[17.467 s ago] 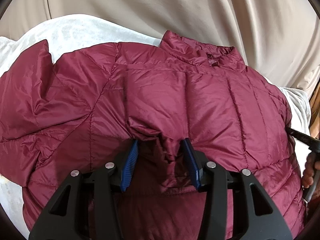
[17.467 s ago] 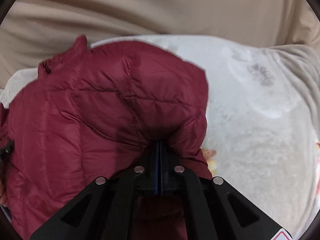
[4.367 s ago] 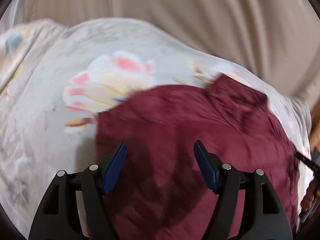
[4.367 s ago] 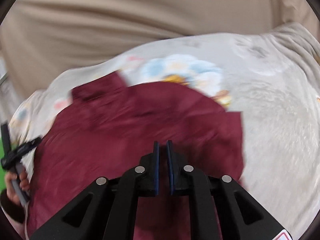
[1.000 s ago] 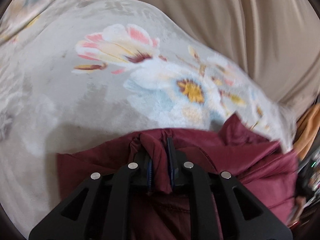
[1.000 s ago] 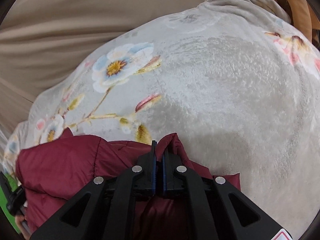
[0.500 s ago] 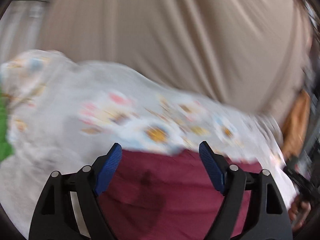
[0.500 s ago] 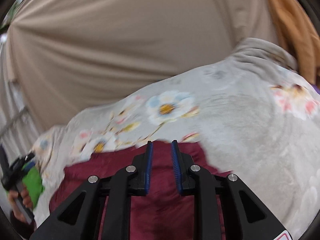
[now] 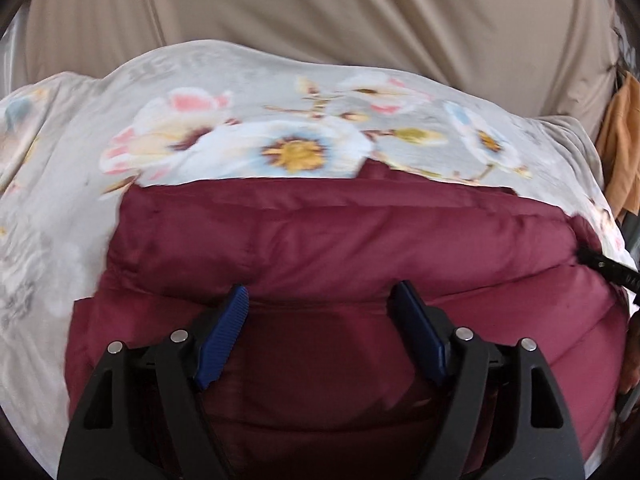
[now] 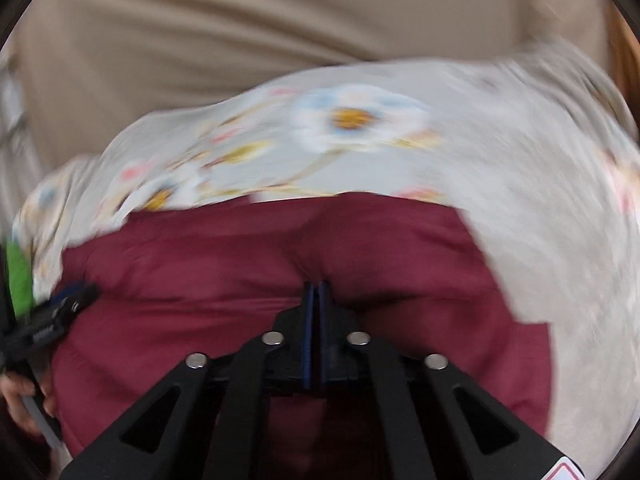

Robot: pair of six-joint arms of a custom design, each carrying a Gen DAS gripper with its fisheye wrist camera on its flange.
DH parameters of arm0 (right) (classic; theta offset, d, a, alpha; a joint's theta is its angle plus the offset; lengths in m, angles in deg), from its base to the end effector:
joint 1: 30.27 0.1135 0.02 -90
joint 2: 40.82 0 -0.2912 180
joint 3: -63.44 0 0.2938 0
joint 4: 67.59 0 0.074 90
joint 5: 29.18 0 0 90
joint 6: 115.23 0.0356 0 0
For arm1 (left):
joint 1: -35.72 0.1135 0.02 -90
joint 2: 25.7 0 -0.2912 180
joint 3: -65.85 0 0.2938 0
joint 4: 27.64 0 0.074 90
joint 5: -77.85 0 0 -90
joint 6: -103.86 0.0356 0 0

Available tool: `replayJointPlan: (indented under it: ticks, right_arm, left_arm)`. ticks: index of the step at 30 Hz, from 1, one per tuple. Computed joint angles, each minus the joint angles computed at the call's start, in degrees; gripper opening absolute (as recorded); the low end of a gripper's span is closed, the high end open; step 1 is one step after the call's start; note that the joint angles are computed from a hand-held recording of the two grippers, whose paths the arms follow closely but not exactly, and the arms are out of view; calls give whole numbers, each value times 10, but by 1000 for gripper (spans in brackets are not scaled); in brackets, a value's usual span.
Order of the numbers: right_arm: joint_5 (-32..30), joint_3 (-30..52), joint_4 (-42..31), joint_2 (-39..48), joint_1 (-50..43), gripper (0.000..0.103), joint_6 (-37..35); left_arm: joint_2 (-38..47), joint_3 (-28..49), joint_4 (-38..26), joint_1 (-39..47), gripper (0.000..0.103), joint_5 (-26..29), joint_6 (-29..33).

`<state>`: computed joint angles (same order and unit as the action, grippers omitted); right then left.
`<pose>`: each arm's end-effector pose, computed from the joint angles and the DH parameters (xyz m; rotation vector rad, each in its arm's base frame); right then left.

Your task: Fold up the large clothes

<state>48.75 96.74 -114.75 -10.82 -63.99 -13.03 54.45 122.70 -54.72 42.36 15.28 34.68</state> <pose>0.1202 -0.0713 0.2006 0.8066 2.1709 0.0563 0.3072 0.0193 0.2029 0.4934 2.2986 -0.3550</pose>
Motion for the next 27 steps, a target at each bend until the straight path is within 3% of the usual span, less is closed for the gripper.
replayJointPlan:
  ticks: [1,7,11,14,17,20,23,25,27]
  right_arm:
    - [-45,-4,-3,0,-55,0,-20]
    - [-121,-25,-18,2,-215,0,-72]
    - [-191,-21,-15,49,-298,0,-90]
    - [-141,-5,-36,24,-257,0,-65]
    - [-94,30,-42,5,-179,8,-24]
    - [8,61,3,55,-60,8,14]
    - [73,66,64,149,-22,8,22]
    - [63,60,96,210,-46,0,28]
    - [-7,45,126,237,-100,0,28]
  left_arm:
    - [2,-1,6,5,74,-5,-2]
    - [48,36,-3,60,73,13,-29]
    - [74,61,-17,77,72,25,-40]
    - [80,81,-40,68,71,5,-38]
    - [70,97,-48,45,73,-29,-47]
    - [82,118,-33,25,76,-47,-58]
    - [125,144,-30,11,79,-71,-69]
    - [148,152,-26,14,84,-70,-71]
    - [158,152,-23,20,87,-63,-76]
